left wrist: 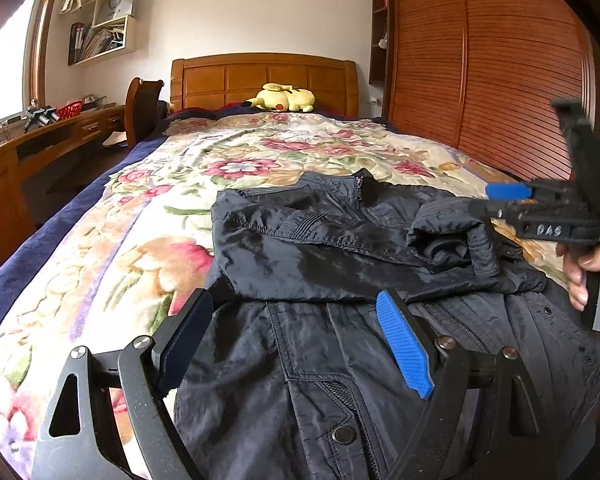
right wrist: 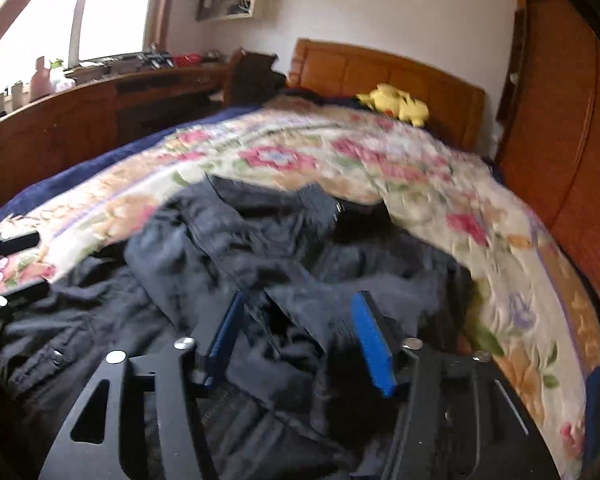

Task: Fold large clothes
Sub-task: 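Fold the grasped side panel over toward the jacket center with the right tool, then open the right tool and lift it away from the jacket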

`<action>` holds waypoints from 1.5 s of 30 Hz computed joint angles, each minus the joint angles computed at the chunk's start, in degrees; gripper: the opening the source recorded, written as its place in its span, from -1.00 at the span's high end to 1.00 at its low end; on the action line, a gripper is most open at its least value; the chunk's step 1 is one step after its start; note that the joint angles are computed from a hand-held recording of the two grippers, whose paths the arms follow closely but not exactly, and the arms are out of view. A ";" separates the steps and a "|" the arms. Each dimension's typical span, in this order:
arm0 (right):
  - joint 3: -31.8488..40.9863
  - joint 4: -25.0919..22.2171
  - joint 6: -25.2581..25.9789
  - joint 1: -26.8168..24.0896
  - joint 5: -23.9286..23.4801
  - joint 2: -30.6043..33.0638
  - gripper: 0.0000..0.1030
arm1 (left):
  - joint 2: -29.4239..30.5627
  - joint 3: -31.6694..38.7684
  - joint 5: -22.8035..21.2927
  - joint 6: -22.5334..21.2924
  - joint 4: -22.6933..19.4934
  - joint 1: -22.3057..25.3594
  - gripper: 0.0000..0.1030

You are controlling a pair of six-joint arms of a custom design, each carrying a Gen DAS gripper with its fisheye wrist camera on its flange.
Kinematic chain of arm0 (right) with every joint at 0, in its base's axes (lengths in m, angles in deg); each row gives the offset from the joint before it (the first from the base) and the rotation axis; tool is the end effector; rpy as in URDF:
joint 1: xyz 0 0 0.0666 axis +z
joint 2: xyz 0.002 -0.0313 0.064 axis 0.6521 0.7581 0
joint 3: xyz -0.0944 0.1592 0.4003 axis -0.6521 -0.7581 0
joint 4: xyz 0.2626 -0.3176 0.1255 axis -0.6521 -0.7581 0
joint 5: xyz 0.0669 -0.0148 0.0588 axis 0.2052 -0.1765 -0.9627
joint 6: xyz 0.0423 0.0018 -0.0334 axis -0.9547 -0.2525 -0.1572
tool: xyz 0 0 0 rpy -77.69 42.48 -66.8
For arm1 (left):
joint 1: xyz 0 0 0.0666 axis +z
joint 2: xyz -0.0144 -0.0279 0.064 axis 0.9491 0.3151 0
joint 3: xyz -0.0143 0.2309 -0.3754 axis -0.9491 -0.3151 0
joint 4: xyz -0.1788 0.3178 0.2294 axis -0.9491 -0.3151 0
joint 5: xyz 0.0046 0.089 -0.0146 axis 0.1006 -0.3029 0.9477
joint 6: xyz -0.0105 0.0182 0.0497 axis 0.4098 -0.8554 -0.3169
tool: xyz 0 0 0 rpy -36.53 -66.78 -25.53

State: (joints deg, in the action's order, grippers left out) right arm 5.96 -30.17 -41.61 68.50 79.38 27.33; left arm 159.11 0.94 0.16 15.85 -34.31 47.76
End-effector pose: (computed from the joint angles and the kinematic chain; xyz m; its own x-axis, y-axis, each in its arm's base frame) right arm 0.5025 0.2475 0.4732 -0.5294 -0.1427 -0.8363 -0.0513 0.9893 -0.1363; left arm 0.5542 -0.2505 0.4246 -0.4654 0.2207 -0.8572 0.5037 0.8623 -0.0515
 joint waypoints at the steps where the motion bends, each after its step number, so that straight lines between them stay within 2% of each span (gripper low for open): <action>1: -0.05 -0.85 -0.37 -0.20 0.37 0.17 -0.16 | 0.02 0.01 0.09 -0.04 0.04 0.00 -0.65; 9: 3.93 -12.78 -3.51 -4.28 1.08 5.28 -0.16 | -0.02 -0.03 0.19 -0.58 -0.05 -0.25 -0.65; 11: 4.03 -12.36 -3.41 -4.96 -0.48 5.48 0.19 | -0.10 -0.11 0.24 -0.46 0.05 -0.17 -0.65; 12: 4.49 -12.47 -3.67 -5.36 -1.46 5.70 0.49 | -0.12 -0.11 0.25 -0.35 0.08 -0.12 -0.65; 13: 4.24 -11.89 -4.23 -5.78 -2.67 5.21 0.65 | -0.15 -0.14 0.27 -0.20 0.13 -0.05 -0.65; 14: 3.59 -9.33 -4.80 -6.43 -4.19 4.64 0.75 | -0.13 -0.12 0.32 -0.06 0.16 0.04 -0.65; 16: 2.43 -4.74 -5.37 -6.96 -4.28 3.03 0.80 | -0.16 -0.21 0.24 0.15 0.28 0.09 -0.65; 19: 2.73 -1.69 -5.01 -6.49 -2.65 1.88 0.81 | -0.19 -0.30 0.30 0.10 0.51 0.12 -0.65; 23: 5.02 1.41 0.49 -3.01 0.40 2.80 0.81 | -0.29 -0.50 0.01 0.01 0.77 0.15 -0.65; 27: 5.82 5.78 7.38 0.52 -3.18 3.91 0.81 | -0.44 -0.68 -0.32 0.00 1.03 0.28 -0.65; 29: 5.89 5.93 8.78 1.91 -5.07 4.33 0.81 | -0.54 -0.75 -0.45 0.01 1.05 0.42 -0.65; 31: 5.86 4.91 8.30 2.64 -6.54 4.74 0.79 | -0.57 -0.78 -0.39 0.00 0.95 0.67 -0.65; 33: 6.80 1.72 7.18 3.08 -6.03 5.80 0.65 | -0.60 -0.81 -0.30 0.13 0.88 0.90 -0.65; 35: 7.32 -0.76 6.15 2.89 -5.23 6.59 0.44 | -0.63 -0.84 -0.16 0.23 0.85 1.03 -0.65; 37: 7.21 -1.54 6.06 2.74 -5.14 6.58 0.02 | -0.70 -0.91 -0.23 0.19 0.91 1.04 -0.65; 38: 7.08 -2.05 5.79 2.62 -4.86 6.35 -0.04 | -0.75 -0.98 -0.20 0.17 0.95 1.04 -0.65; 41: 6.83 -3.73 4.37 2.87 -4.63 4.84 -0.11 | -0.76 -1.00 -0.23 0.10 0.92 0.99 -0.65; 45: 5.70 -3.49 2.78 1.79 -5.73 4.53 -0.15 | -0.80 -0.99 -0.21 -0.12 0.80 0.86 -0.65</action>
